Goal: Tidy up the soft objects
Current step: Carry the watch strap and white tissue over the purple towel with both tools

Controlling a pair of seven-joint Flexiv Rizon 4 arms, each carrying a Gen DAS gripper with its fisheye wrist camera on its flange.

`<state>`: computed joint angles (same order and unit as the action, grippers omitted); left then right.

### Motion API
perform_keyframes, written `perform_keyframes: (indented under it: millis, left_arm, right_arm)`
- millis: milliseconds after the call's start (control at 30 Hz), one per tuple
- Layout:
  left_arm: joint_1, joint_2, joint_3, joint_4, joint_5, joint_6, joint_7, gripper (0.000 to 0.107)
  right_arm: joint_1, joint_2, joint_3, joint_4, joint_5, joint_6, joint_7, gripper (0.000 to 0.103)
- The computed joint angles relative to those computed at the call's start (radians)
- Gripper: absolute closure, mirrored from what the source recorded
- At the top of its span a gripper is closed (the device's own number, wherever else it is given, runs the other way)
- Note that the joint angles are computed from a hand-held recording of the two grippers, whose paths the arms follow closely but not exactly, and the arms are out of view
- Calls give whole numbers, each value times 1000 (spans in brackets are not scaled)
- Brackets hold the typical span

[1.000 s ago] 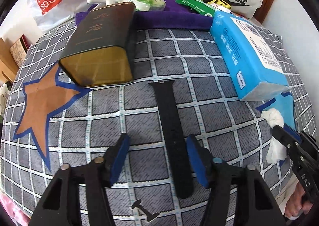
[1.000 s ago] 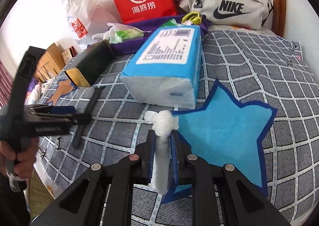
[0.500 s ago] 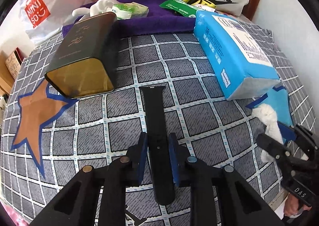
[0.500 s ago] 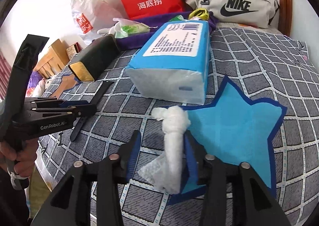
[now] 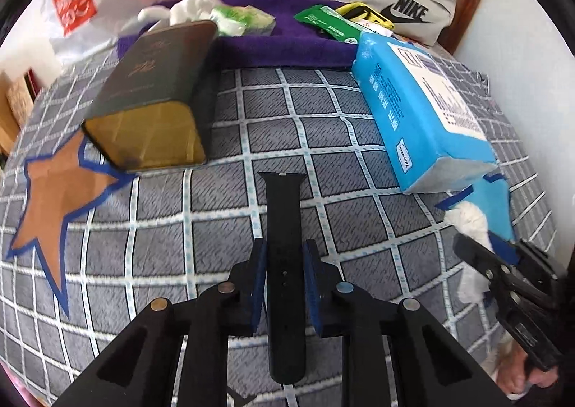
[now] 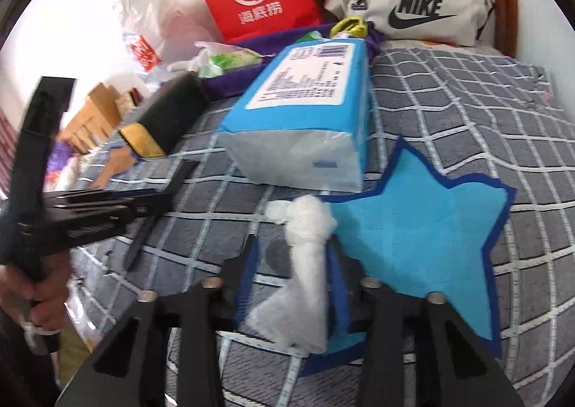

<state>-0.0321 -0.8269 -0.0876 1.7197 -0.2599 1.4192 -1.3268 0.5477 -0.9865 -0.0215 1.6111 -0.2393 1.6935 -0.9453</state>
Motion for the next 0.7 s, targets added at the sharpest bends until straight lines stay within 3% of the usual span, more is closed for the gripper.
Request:
perform_keyframes:
  millis: [33, 133, 600, 700]
  left_arm:
    - [7, 4, -7, 6, -5, -1, -1, 87]
    - [14, 19, -8, 24, -10, 7, -9, 87]
    - [73, 120, -65, 112, -25, 98, 15, 87]
    - [65, 136, -46, 112, -25, 108, 7, 87]
  right_arm:
    - [6, 5, -9, 0, -3, -19, 0, 88]
    - [-41, 13, 55, -5, -17, -36, -18, 89]
    - [66, 105, -64, 46, 1, 6, -16, 89]
    - [86, 119, -97, 41, 4, -1, -6, 89]
